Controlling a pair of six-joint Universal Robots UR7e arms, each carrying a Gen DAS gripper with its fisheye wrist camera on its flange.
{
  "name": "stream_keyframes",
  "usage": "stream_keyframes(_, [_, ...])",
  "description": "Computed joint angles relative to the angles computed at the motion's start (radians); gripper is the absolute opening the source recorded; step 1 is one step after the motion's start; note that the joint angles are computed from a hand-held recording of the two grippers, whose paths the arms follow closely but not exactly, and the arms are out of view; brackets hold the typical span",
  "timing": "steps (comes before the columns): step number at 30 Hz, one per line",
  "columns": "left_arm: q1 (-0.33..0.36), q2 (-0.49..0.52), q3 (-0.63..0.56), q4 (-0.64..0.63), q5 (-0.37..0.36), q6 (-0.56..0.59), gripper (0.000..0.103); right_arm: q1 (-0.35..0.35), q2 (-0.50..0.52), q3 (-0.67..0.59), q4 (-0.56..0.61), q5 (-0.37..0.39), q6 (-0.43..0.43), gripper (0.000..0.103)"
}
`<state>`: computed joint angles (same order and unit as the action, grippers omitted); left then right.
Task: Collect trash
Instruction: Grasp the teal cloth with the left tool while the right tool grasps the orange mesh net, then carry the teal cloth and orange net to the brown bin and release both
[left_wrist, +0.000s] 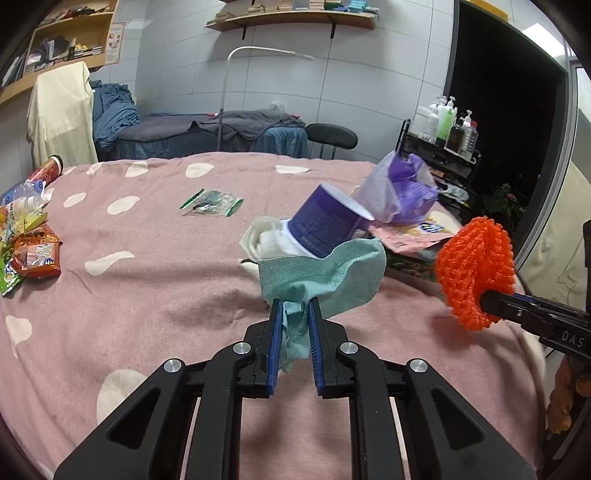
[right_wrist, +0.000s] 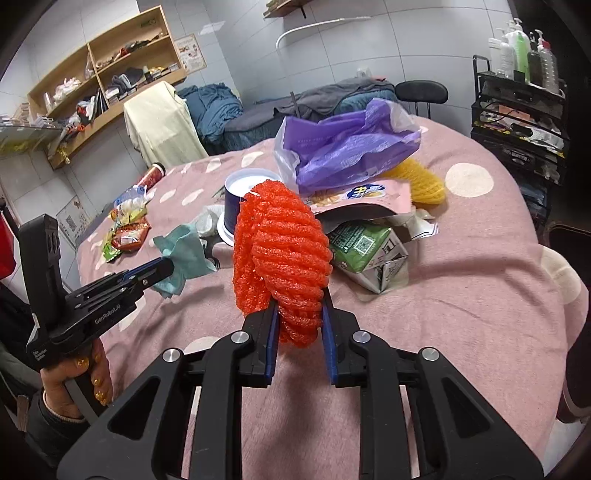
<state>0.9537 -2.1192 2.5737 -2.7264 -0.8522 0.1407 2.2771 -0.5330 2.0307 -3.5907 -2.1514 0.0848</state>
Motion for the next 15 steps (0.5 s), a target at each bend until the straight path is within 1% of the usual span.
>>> stream_keyframes(5, [-0.108,-0.072,0.037,0.069,0.016,-0.069,0.014,0.012,-0.022,0.060,-0.102,-0.027,-0.001,0.021])
stream_keyframes(8, [-0.152,-0.089,0.050,0.094,0.001,-0.098,0.014,0.022,-0.038,0.101,-0.175,-0.068,-0.011,0.021])
stream_keyframes(11, [-0.198,-0.067,0.066,0.087,-0.013,-0.109,0.014,0.032,-0.053,0.141,-0.252,-0.123,-0.018,0.021])
stream_keyframes(15, [-0.232,-0.012,0.082,0.049,-0.059,-0.110,0.014,0.032,-0.082,0.203,-0.352,-0.209,-0.018,0.021])
